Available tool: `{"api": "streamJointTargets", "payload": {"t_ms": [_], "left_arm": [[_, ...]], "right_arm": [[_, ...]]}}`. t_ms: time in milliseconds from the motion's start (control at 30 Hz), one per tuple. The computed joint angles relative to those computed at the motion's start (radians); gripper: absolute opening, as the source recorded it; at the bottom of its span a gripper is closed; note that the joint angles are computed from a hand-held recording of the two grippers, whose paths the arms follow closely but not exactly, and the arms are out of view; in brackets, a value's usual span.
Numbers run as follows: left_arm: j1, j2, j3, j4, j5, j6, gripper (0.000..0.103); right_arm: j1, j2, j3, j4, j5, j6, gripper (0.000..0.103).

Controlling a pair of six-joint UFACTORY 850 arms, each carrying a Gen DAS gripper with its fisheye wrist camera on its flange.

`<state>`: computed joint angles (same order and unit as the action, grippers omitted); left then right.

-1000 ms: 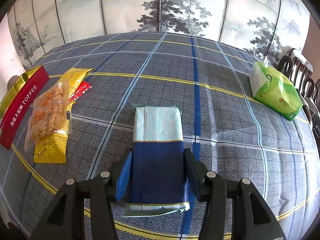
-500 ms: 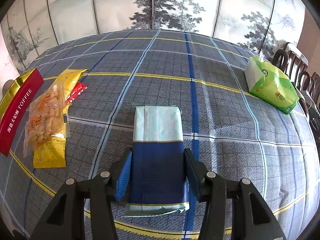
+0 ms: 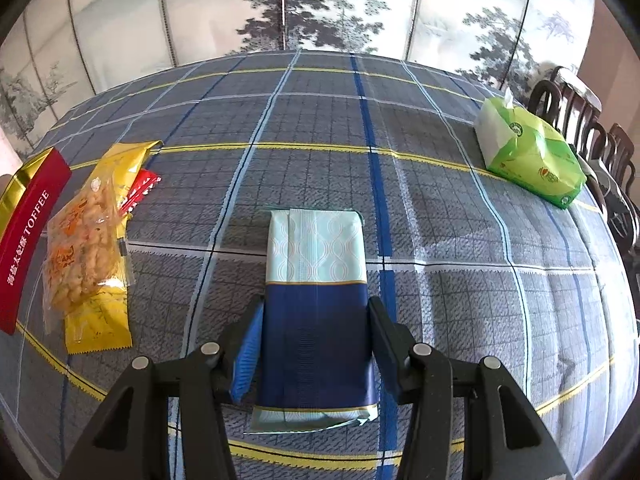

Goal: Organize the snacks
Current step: 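Carry the pink pack and blue-white box into the tin with both tools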

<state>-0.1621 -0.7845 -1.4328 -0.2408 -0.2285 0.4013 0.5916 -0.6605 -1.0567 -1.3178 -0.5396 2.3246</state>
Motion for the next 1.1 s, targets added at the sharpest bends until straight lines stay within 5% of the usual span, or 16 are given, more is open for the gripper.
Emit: {"api": "streamJointTargets", "payload": {"t_ms": [767,933,1000,1100], "left_arm": [[0.009,-0.030,-0.011,-0.009,-0.001,0.058,0.029],[0.014,-0.016,-0.001,-0.116,0.006,0.166,0.040],[0.016,-0.006,0.008,-0.196,0.008,0.242,0.052],[0.010,0.015,0.033,-0.164,0.058,0.213,0.060]], "right_arm": [[-0.001,-0.016,-0.042,0.146,-0.024,-0.063,0.050],[0.000,-0.017,-0.046,0.156,-0.025,-0.061,0.050],[0.003,-0.018,-0.048,0.161,-0.030,-0.065,0.050],[0.004,-0.015,-0.046,0.158,-0.024,-0.051,0.050]]}}
